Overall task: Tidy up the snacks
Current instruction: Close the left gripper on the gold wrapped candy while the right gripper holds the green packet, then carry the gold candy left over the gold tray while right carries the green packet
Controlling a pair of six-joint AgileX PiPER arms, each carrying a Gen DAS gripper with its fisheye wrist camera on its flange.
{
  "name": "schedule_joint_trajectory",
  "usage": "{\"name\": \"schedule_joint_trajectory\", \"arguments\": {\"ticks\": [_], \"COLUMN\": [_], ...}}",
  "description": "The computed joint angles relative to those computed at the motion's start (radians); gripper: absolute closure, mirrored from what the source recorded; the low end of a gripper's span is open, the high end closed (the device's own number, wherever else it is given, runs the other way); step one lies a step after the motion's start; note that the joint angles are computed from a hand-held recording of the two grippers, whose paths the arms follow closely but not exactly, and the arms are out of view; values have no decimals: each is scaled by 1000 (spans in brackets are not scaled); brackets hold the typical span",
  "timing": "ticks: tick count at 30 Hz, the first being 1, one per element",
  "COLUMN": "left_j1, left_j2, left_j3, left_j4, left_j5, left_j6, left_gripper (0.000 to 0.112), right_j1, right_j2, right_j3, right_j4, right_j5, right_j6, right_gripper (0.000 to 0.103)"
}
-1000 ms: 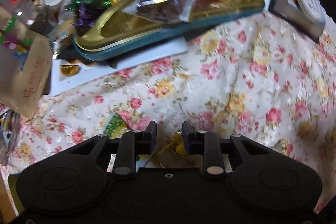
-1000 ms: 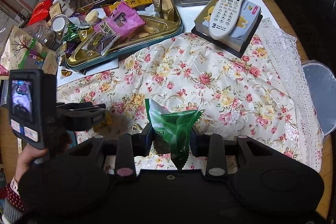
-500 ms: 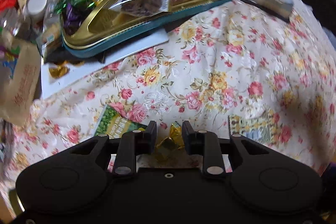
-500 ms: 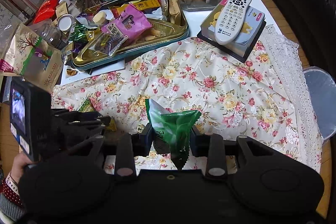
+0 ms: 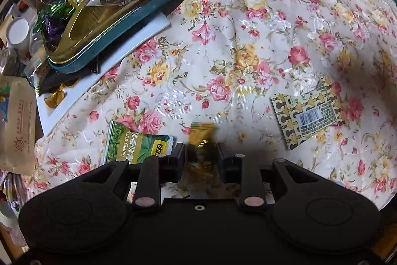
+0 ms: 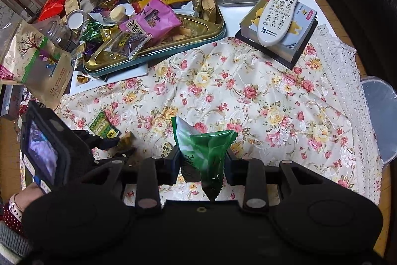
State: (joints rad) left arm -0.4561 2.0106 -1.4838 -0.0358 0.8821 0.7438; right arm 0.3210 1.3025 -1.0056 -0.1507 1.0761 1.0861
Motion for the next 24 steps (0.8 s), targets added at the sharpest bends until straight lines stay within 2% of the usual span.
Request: {"name": "schedule_joint_trajectory", "arguments": {"ticks": [3,6,9,15,17,24], "left_j1": [1,5,22,76,100,223], "left_j2": [23,38,56,-11,-57,-203], "left_j3": [-43,-83,-171,-232,-219,-102], "left_j4": [-6,-16,-55,-104,-90,-12], "left_j5": [47,79,168,284,298,249], "left_j6": [-58,-130,-221,-380,-440,-589], "left_gripper": [81,82,82,82,82,82], "right_j1": [-2,5,16,36,53,143], "right_j2": [4,8,17,52,72,200], "right_j3": [-4,-15,-37,-89,-114,-235], "right_j4": [3,-2,-10,-26,-32,-45], "right_j5": [0,4,15,31,35,45], "right_j6": [-1,5,14,36,45,67], "right_gripper": [67,67,67,67,67,67]}}
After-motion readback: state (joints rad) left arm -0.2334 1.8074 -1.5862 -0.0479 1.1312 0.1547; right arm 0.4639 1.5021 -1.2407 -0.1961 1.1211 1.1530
